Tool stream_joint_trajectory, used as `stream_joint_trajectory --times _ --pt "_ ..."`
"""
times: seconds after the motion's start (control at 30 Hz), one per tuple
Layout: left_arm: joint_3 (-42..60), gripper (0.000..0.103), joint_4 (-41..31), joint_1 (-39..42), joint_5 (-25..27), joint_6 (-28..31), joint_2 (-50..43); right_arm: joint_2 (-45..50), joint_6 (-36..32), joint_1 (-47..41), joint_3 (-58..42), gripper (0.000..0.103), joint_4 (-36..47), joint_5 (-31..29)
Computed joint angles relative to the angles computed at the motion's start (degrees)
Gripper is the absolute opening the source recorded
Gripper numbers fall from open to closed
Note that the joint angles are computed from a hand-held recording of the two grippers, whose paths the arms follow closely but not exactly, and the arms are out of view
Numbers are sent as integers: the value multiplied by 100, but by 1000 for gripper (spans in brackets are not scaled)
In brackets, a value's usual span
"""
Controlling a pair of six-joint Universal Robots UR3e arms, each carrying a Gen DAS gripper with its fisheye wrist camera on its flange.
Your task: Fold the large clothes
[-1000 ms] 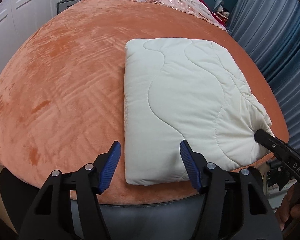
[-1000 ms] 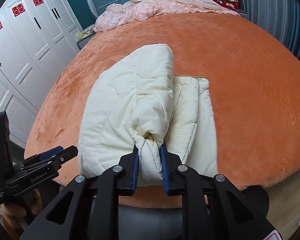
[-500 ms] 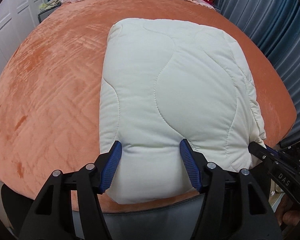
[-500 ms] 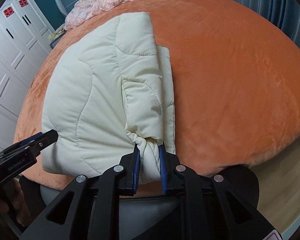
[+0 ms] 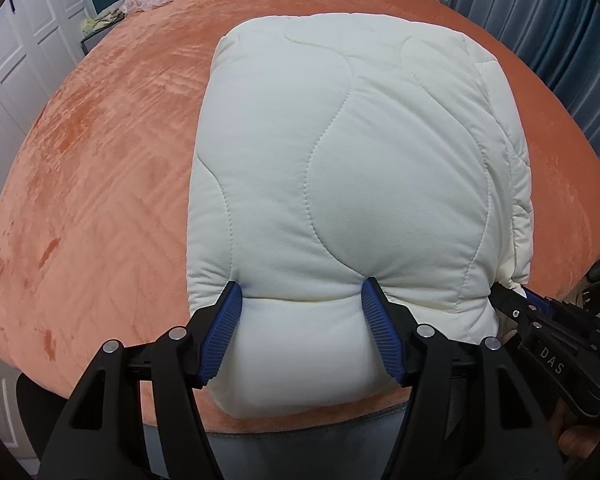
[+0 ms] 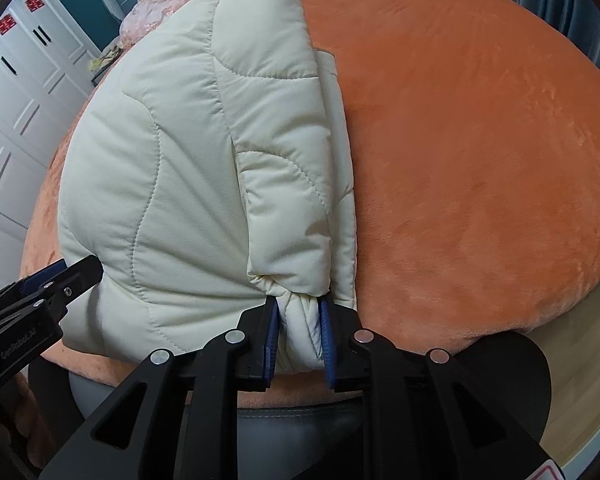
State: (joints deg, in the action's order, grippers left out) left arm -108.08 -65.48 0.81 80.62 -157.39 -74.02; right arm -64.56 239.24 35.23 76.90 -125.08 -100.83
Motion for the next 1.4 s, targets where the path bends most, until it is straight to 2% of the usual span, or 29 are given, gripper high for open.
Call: stream_joint_trajectory --times 0.43,0.53,0.67,0.77,0.87,0.97,1.03,1.13,1.2,1.27,1.33,1.37,1.4 --pt "-186 61 538 -443 433 -324 -115 356 -96 97 -519 16 314 -135" --pt "-152 61 467 -404 384 -298 -104 147 -48 74 -133 18 -63 -28" --pt "396 61 -551 241 -298 61 -55 -528 261 -47 530 23 -432 401" --pt "1024 61 -1297 863 -773 243 -135 -1041 613 -8 655 33 -271 427" --pt "1730 61 -1361 1128 -967 245 -510 -1103 535 51 -17 36 387 76" --pt "2757 61 -1377 1017 -1030 -61 -1268 -731 265 -72 -1110 40 928 -291" --pt "3493 66 -1436 891 -1128 -243 -1827 -405 95 -280 -1784 51 1058 -404" --pt "4448 68 -1387 511 -913 -566 -2651 304 -141 -677 -2850 61 1221 -268" --pt "5039 68 -1574 328 -877 -737 -3154 737 -209 -1022 -3319 62 1314 57" --pt "5613 68 -1783 173 -810 -928 -3675 1337 -123 -1271 -4109 62 1779 265" --pt "5925 68 -1855 53 -699 -1037 -4028 1915 -32 -1426 -4927 62 2263 523" --pt "5986 68 -1830 -5 -657 -1075 -4141 2042 -28 -1494 -4977 60 2220 709" --pt "5990 68 -1790 -52 -631 -1108 -4209 2020 -6 -1562 -4786 45 2072 881"
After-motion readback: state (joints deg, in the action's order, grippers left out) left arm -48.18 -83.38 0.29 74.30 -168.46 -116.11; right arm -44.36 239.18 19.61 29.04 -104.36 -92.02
